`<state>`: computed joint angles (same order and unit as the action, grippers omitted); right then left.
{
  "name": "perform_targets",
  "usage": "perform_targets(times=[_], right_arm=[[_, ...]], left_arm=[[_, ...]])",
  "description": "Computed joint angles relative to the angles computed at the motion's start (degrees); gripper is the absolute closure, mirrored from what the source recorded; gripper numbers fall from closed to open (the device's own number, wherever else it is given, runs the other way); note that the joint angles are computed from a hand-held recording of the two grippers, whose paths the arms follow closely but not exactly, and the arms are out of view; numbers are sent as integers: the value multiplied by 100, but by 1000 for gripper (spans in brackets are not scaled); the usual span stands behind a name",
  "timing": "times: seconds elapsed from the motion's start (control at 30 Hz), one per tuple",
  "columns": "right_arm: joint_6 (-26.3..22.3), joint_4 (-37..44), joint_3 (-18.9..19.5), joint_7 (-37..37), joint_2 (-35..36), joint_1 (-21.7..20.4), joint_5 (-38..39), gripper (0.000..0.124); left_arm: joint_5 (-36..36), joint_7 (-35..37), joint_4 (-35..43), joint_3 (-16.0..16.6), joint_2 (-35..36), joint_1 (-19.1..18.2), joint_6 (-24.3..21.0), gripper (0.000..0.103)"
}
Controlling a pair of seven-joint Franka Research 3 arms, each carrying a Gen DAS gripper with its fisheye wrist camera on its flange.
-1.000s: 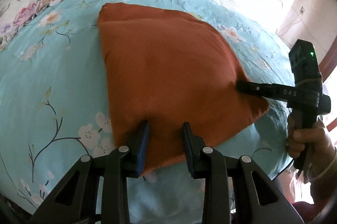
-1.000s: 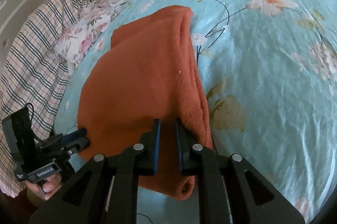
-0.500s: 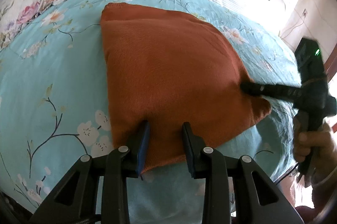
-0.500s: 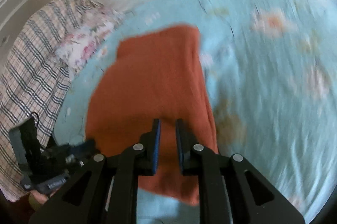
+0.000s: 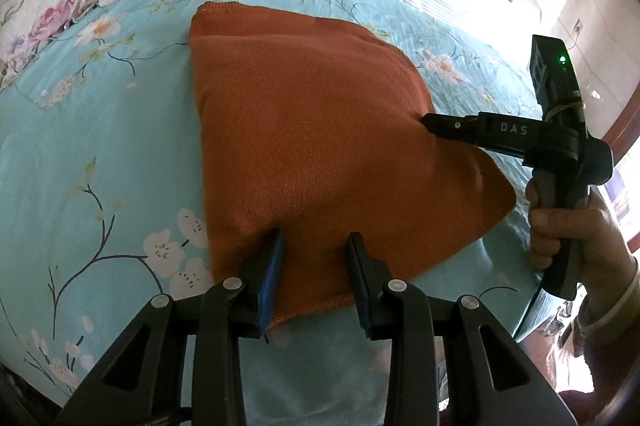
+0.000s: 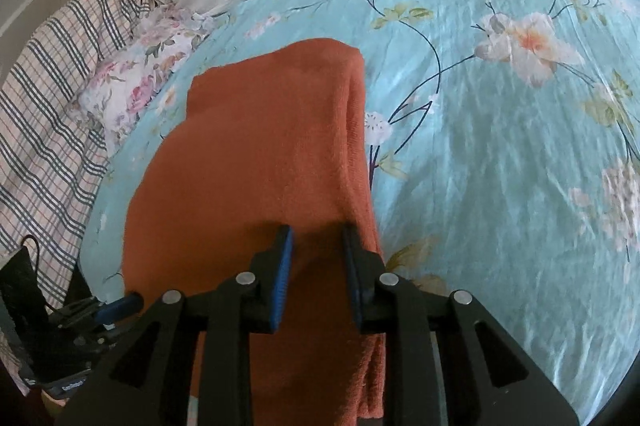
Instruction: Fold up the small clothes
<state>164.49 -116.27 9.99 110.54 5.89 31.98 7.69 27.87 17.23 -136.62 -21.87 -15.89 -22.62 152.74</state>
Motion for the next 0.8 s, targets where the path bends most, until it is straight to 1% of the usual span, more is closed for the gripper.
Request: perform_targets(times=[0.3,0.43,0.53,0.6,0.63,0.67,0.7,0.73,0.77,0.8], right_arm=[[101,-724,149,145,-823,-27,77,93],[127,-1017,282,303,-1131,-60,-32,89],[4,-1210,455,619,-1351,-158,-414,87],[-90,-1345,590,895,-1503,-234,-741,80],[-149,-1399,652,1022,-1572,-266,-878,72],[-209,-1465,716,1157,-1651,-294,-1008,65],[-234,-1518,759,1236,-1707,-309,-1103,63],[-253,-1588,794,1289,-1774,-311,-1173,63],[-316,-1634,835,1335,-1830,-319,-1253,63],[-386,-1655,878,1393,-1866,-337,-1342,62]], left_arm=[[-367,24,-119,56,-205,-100,12,69],[-481,64,-129,39,-282,-143,-72,67],[-498,49,-107,-15,-333,-167,-193,63],[-493,29,-115,-49,-384,-186,-285,58],[-480,6,-101,-78,-404,-193,-362,56],[-468,-14,-90,-104,-430,-205,-443,50],[-435,-47,-64,-145,-456,-210,-559,39],[-384,-92,-19,-194,-473,-204,-728,33],[-305,-179,57,-278,-482,-188,-998,24],[-236,-240,88,-316,-498,-191,-1155,23]])
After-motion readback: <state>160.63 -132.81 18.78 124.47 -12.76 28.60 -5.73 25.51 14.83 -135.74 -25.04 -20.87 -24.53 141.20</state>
